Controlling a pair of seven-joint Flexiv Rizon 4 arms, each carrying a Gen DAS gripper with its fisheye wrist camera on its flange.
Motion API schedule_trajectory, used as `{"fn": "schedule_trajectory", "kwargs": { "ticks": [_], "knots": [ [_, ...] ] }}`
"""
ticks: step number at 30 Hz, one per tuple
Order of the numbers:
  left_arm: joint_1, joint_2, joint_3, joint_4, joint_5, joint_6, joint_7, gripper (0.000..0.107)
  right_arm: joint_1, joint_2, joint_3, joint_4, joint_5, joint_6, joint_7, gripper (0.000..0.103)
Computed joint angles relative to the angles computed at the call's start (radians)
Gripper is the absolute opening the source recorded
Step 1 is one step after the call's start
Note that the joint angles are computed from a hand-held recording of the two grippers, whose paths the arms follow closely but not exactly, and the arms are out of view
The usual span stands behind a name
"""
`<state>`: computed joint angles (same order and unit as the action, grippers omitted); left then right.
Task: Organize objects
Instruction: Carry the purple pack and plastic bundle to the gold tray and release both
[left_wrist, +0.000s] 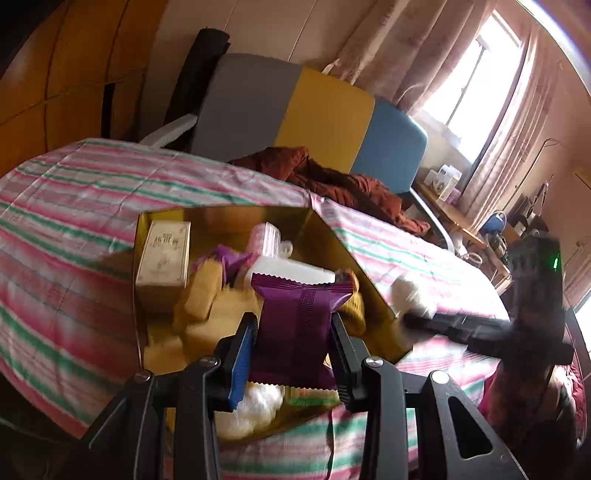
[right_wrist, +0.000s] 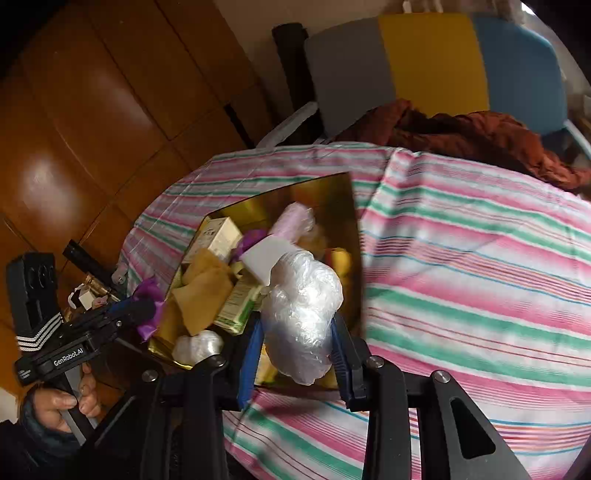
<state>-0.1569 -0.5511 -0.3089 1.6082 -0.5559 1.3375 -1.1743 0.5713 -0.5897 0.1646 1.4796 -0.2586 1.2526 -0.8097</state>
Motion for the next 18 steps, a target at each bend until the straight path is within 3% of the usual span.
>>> {"fn": "schedule_trajectory", "kwargs": {
  "ticks": [7,10,12,14,18],
  "knots": [
    [-0.081,-0.121,0.12,-0.229,0.119,-0.057,-0.122,0.038,0.039,-0.074,-0.009,-0.094,-0.015,-0.096,0.004,0.039],
    [-0.127,-0.18,0.199,-0.342,0.204,-0.096,-0.207,0.044,0.048,-0.086,-0.014,-0.102,-0.015,-0.1,0.014,0.04],
    [-0.149,-0.207,0.243,-0.397,0.253,-0.122,-0.266,0.049,0.054,-0.092,-0.019,-0.101,-0.017,-0.102,0.021,0.052],
    [-0.141,-0.21,0.233,-0.405,0.276,-0.126,-0.284,0.05,0.075,-0.09,-0.049,-0.091,-0.041,-0.103,0.05,0.067],
    [-0.158,-0.187,0.266,-0.368,0.338,-0.094,-0.346,0.053,0.089,-0.084,-0.07,-0.067,-0.08,-0.09,0.084,0.076]
  ]
}}
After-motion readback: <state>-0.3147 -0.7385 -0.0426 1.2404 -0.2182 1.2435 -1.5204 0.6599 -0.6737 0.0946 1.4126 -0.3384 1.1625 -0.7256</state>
